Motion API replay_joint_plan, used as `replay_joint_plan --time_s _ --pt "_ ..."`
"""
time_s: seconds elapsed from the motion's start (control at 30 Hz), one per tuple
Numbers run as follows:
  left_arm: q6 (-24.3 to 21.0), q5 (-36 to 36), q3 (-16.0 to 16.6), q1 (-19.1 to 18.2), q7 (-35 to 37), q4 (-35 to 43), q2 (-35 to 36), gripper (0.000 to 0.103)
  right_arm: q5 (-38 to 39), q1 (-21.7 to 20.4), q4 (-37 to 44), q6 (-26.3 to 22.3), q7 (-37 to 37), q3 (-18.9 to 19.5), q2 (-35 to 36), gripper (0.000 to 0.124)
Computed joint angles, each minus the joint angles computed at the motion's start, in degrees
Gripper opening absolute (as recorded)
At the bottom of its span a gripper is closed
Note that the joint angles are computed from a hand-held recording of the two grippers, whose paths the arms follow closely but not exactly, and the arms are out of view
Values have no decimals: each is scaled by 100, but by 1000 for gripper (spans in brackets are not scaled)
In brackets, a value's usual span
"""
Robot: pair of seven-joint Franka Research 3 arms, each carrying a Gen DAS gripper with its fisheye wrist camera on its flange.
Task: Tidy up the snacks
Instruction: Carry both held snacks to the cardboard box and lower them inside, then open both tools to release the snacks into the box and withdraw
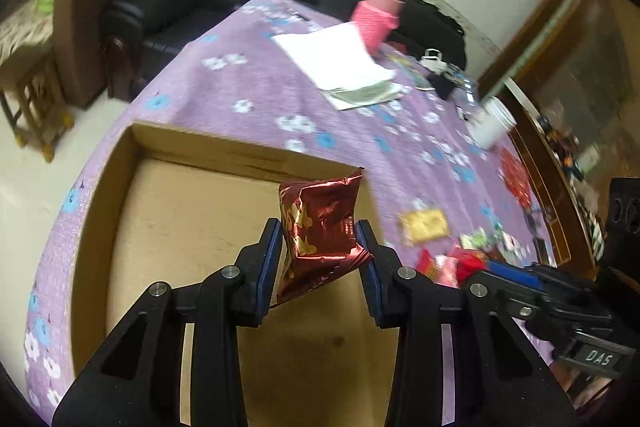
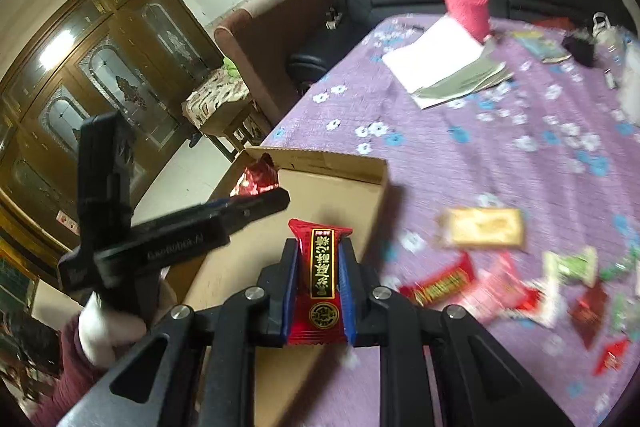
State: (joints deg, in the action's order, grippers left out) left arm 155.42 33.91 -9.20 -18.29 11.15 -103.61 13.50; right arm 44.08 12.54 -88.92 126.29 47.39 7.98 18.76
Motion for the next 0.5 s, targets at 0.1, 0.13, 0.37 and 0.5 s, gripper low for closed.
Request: replay_joint_plan --time_s 0.1,0.13,0.37,0.5 --pt "180 -148 35 108 -43 -151 22 36 -331 198 518 -18 433 9 495 21" --pt "281 -161 60 136 -89 -219 22 36 -443 244 659 -14 548 14 621 21" --pt "706 -576 96 277 -36 -304 132 37 -894 382 1092 220 1002 97 1094 27" --pt "740 -476 175 209 -214 -372 45 37 -1004 392 856 624 887 119 946 38"
